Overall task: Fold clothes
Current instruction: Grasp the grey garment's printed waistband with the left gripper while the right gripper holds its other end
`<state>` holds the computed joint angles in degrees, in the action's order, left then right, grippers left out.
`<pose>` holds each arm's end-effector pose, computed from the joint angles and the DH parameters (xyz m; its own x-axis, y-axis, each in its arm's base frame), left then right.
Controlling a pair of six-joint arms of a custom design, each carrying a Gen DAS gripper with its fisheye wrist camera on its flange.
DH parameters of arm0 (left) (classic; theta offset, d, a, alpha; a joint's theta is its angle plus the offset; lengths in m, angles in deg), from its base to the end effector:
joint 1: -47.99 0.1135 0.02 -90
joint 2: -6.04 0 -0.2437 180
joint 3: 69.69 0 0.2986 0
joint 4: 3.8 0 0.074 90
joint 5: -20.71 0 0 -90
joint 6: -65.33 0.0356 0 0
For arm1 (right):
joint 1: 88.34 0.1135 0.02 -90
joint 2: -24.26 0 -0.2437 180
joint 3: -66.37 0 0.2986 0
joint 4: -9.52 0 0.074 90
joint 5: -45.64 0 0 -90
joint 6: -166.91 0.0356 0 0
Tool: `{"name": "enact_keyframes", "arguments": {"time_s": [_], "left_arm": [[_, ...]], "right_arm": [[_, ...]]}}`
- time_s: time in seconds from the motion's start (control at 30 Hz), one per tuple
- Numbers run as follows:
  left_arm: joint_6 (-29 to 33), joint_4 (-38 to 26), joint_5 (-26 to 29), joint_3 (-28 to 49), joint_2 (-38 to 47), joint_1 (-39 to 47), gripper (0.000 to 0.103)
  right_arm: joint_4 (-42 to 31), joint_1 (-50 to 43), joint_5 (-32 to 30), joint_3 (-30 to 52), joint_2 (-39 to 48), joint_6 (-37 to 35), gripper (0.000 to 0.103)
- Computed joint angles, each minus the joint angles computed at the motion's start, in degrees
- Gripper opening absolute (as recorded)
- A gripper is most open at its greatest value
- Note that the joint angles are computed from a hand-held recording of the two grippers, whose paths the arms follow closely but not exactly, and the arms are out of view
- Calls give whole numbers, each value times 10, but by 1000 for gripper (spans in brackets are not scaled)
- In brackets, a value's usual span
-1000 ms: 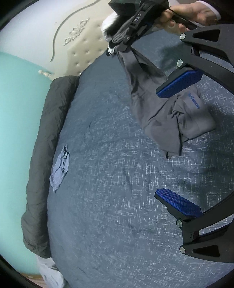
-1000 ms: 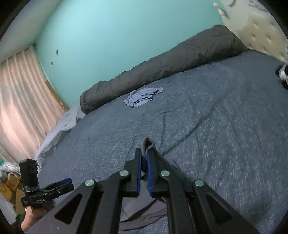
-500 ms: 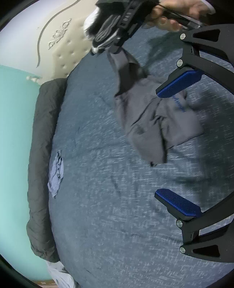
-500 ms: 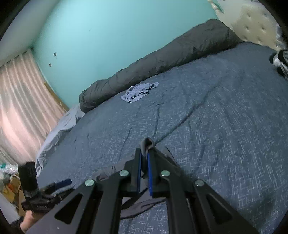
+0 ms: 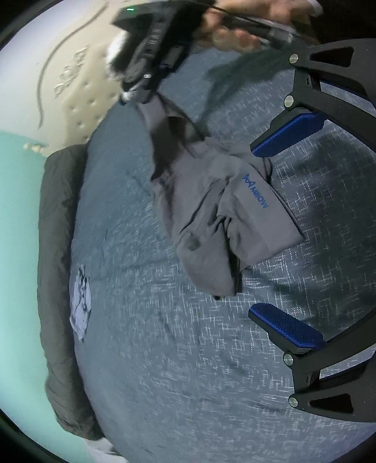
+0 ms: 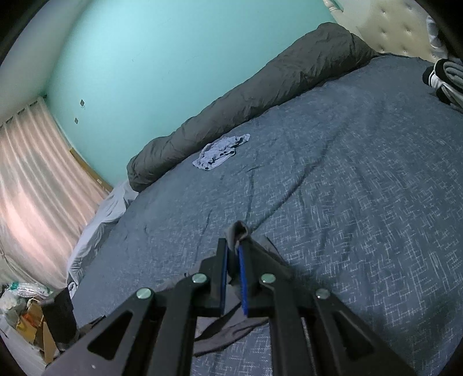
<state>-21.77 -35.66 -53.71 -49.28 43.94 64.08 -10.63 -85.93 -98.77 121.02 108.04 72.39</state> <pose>0.1785 0.0415 0.0913 -0.7331 -0.1607 -0.6609 -0.0618 0.9834 -0.1706 0.3147 0.0422 0.1386 -0.7112 -0.0758 -0.6989 -0.6125 0.5549 0.5630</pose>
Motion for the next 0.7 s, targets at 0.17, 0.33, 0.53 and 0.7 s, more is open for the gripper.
{"name": "enact_keyframes", "arguments": {"time_s": [0.17, 0.33, 0.53, 0.7], "left_arm": [[-7, 37, -5, 14, 65, -10, 103], [-3, 57, -6, 27, 109, -3, 103], [3, 61, -5, 40, 153, 0, 103], [13, 57, -3, 45, 172, -1, 103]], "right_arm": [[-4, 5, -2, 9, 13, -7, 8], [-6, 10, -5, 17, 26, -9, 8], [-17, 11, -9, 24, 30, -20, 8], [-19, 8, -13, 27, 34, -19, 8]]}}
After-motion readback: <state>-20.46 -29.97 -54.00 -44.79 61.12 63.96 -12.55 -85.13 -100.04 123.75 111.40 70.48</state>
